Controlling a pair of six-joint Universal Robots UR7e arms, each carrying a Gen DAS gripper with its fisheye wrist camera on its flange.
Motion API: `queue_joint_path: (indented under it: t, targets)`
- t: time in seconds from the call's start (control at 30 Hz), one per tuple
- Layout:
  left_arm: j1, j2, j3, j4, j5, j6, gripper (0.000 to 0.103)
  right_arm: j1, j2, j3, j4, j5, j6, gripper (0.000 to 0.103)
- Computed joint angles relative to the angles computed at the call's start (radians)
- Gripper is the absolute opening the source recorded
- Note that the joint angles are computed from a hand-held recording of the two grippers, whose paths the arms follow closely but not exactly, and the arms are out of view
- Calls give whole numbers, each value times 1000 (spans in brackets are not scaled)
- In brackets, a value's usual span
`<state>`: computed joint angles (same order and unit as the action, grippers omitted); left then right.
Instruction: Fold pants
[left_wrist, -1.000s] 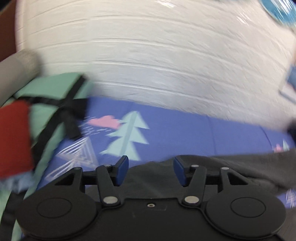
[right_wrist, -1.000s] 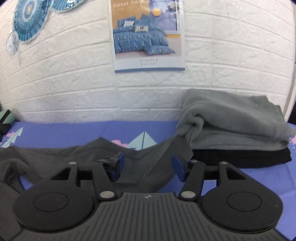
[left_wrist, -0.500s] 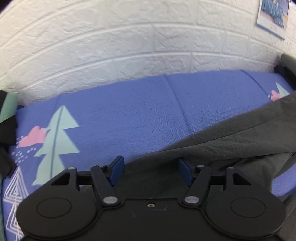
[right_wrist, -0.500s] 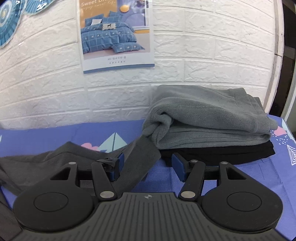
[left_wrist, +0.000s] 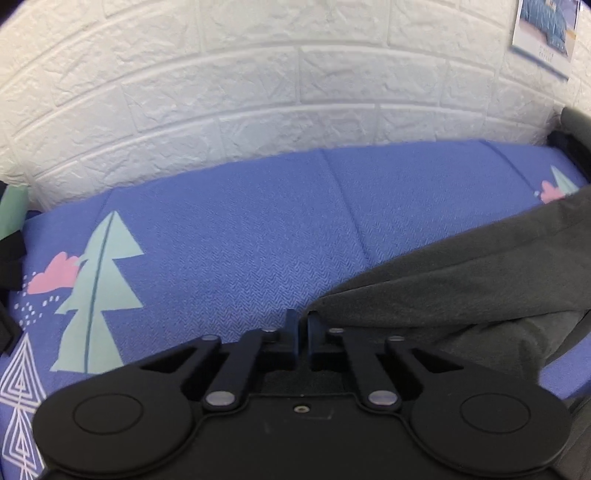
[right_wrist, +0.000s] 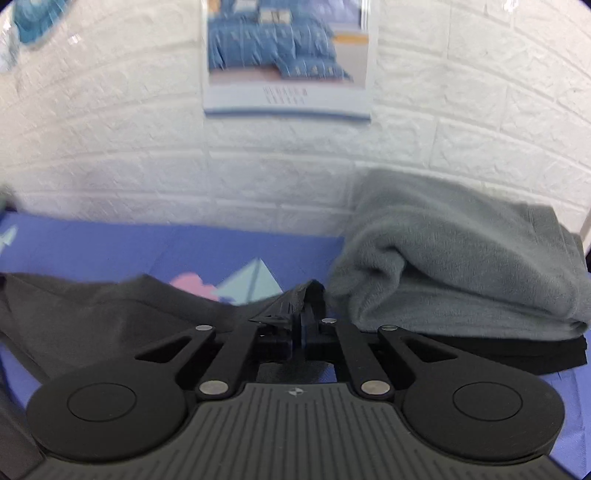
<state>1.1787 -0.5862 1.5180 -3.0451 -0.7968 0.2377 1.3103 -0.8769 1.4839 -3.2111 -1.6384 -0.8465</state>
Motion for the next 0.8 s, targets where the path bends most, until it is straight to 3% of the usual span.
queue_joint_path:
  t: [0.17,0.27,0.4,0.57,0.63,0.77,0.8]
  targets:
    - [-8,-57,78,-93,-48,-31,0,6,-50,32,-109,77,153,4]
    - [-18,-82,115,-145,-56,-18,0,28,-41,4,-158,43,257,4]
    - [-23,-92,117,-159,-51,-20,0,79,49,-128,-144,-45,267,4]
    - [-13,-60,75,-139,-13,-27,0,135,256,-455,27,-240,288,4]
    - [2,-55,55,-120,-12,-48,0,142,342,-587,81,-274,288,4]
    - [33,-47,17,-62,-37,-82,0,154,545,-913,187,-348,206,5]
    - [37,-40,8,-56,-38,-81,5,153,600,-1012,235,-353,181,10]
